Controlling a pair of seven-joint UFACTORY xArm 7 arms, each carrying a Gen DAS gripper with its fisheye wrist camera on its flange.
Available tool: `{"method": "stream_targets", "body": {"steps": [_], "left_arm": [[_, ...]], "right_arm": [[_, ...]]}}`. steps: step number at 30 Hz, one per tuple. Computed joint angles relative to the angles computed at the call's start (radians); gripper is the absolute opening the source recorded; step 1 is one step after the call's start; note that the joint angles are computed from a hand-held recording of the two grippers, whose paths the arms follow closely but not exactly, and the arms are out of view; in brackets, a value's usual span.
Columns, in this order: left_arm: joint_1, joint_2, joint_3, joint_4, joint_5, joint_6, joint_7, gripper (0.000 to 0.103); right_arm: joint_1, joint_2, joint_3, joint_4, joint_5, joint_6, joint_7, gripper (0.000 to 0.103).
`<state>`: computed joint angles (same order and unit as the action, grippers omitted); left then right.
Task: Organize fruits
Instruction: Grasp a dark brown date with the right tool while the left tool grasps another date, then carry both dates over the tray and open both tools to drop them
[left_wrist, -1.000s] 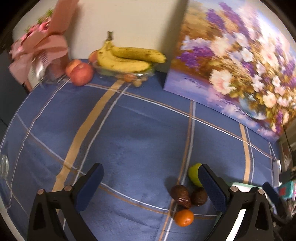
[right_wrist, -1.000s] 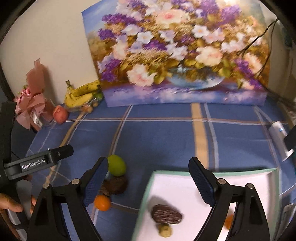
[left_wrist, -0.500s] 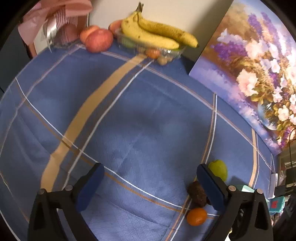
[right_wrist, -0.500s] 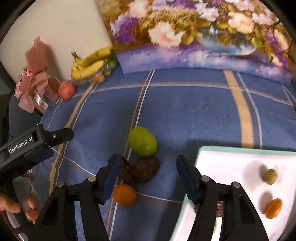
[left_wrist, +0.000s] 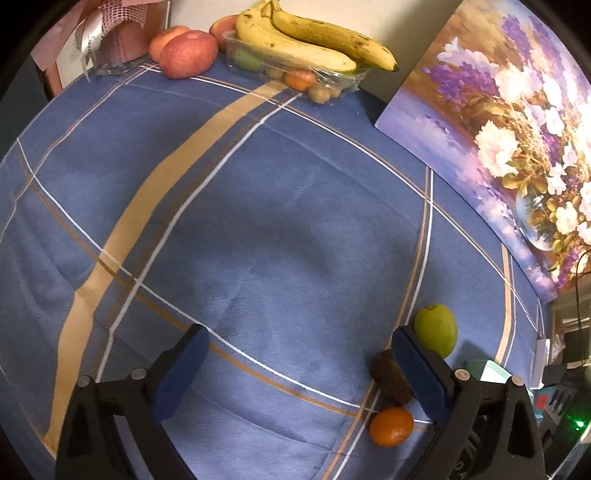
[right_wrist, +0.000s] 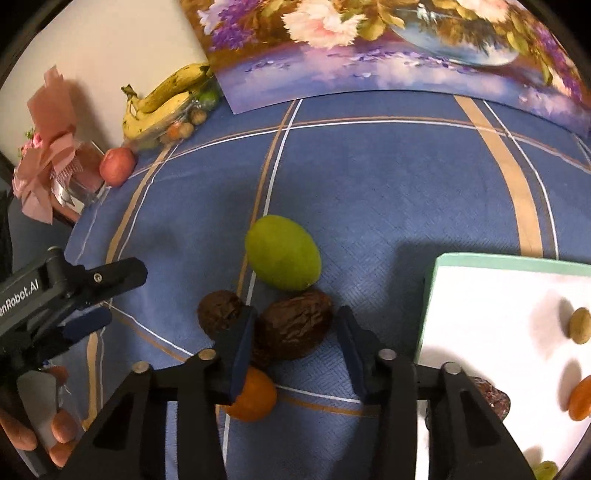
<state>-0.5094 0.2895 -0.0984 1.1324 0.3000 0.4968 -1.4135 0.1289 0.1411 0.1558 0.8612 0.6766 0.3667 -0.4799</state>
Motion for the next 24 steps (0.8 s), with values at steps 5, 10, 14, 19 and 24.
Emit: {"method": "stream_targets", "body": {"steps": [5,10,14,19,24], "left_arm": [[0.006,0.016,-0.016,0.006,-0.040,-0.052,0.032,0.092],[-0.001,0.049,-0.033,0.039,-0.097,-0.083,0.092,0.082],[-0.011,0.078,-0.042,0.067,-0.142,-0.102,0.136,0.073],[-0.033,0.124,-0.042,0.120,-0.178,-0.081,0.185,0.053],[-0.048,0.138,-0.029,0.120,-0.191,-0.118,0.184,0.034]], "right_arm": [[-0.006,-0.011,0.006,-0.001,0.045,-0.001,-0.035,0.043],[0.002,-0.072,-0.016,-0.021,0.053,-0.011,-0.049,0.043],[0.004,-0.119,-0.045,-0.036,0.072,-0.011,-0.068,0.043],[0.009,-0.168,-0.081,-0.049,0.080,-0.002,-0.074,0.043],[0.017,-0.208,-0.107,-0.052,0.086,0.008,-0.081,0.043]]}}
